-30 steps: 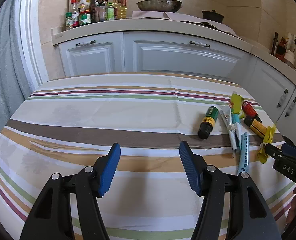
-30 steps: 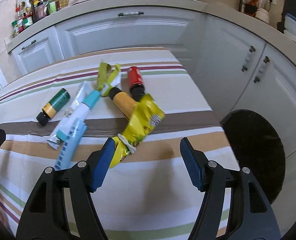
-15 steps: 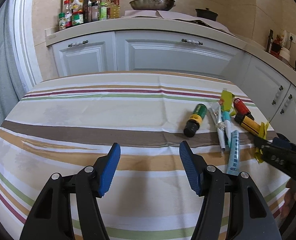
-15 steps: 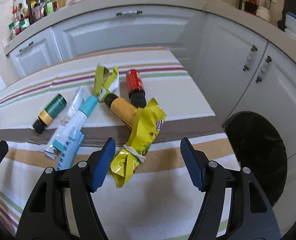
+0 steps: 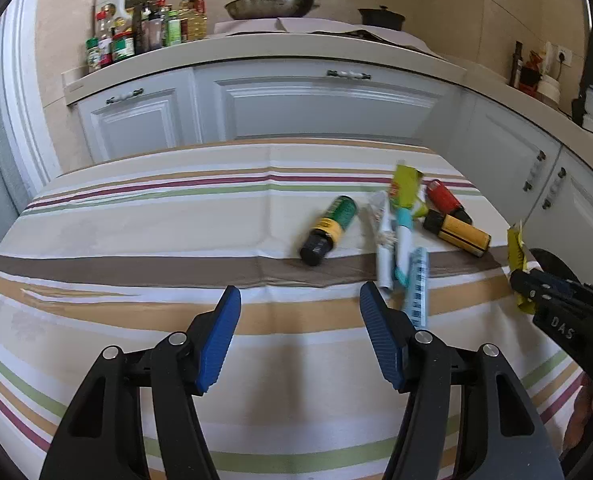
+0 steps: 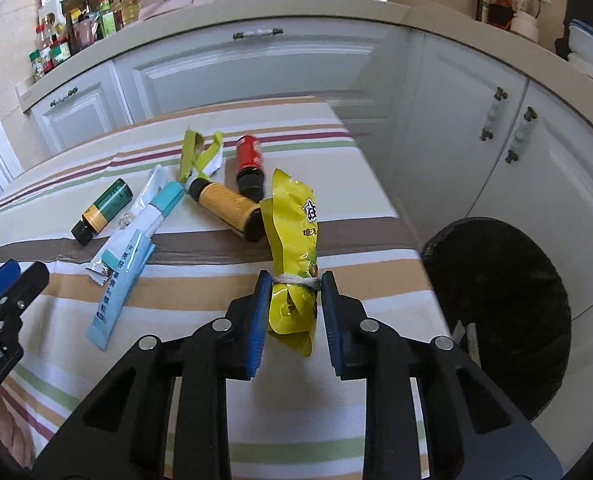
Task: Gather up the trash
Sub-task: 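Grasp the yellow snack bag with the right tool while the left tool grasps the blue-printed tube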
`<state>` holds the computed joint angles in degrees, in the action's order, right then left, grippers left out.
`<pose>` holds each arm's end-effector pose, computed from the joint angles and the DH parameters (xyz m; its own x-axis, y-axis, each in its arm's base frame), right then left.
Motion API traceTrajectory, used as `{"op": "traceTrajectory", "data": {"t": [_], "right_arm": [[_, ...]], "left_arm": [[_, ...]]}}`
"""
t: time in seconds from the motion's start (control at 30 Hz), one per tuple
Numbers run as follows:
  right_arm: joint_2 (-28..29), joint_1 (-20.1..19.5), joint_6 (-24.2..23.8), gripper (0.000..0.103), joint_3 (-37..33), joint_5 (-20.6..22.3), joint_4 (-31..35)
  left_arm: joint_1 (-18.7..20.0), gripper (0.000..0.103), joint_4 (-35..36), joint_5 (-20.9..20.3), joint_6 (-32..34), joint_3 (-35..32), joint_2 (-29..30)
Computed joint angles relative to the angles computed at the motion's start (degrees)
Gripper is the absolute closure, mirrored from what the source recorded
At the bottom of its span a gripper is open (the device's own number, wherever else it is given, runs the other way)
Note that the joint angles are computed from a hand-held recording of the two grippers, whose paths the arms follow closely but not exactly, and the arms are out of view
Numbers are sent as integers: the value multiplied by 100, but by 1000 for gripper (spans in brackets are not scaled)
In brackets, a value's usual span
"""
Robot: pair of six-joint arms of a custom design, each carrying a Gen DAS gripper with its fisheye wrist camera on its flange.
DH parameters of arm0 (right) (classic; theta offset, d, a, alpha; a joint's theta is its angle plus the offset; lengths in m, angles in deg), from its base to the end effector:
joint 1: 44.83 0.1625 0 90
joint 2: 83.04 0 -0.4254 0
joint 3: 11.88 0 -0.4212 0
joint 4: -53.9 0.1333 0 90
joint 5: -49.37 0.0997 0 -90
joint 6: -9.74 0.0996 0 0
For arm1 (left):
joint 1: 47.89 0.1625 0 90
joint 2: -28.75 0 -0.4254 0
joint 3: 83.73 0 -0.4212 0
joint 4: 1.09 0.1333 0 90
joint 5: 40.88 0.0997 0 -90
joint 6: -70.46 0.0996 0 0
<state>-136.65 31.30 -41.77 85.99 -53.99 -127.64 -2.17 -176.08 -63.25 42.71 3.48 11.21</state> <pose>-0.0590 -0.6991 0.2185 -0.6898 -0.2678 0.6726 -0.6063 0.7215 -0.3345 -0.2981 -0.6285 -0.1145 -0.7056 -0.2412 -0.6663 0.3896 0.6534 -0.6491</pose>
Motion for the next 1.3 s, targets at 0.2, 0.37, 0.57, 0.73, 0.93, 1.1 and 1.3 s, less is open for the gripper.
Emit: {"op": "traceTrajectory", "data": {"t": [0.2, 0.37, 0.57, 0.73, 0.93, 1.1, 1.3], "right_arm": [[-183, -152, -127, 78, 78, 225, -146], [-303, -265, -73, 78, 58, 413, -17], [-403, -358, -28, 78, 42, 590, 125], [-428, -401, 14, 78, 29, 663, 226], [-448, -431, 19, 78, 45, 731, 258], [-531, -467, -45, 78, 150, 876, 164], [-683, -498, -176, 78, 356, 1079, -75]], "left_arm": [[-44, 42, 161, -171, 122, -308, 217], [-5, 42, 536, -479, 98, -606, 342], [88, 45, 1040, -772, -13, -827, 374], [138, 67, 1274, -1025, -69, -881, 365], [115, 83, 1225, -1047, 81, -852, 366], [81, 84, 976, -1100, 135, -728, 332], [-84, 85, 417, -896, 370, -547, 320]]}}
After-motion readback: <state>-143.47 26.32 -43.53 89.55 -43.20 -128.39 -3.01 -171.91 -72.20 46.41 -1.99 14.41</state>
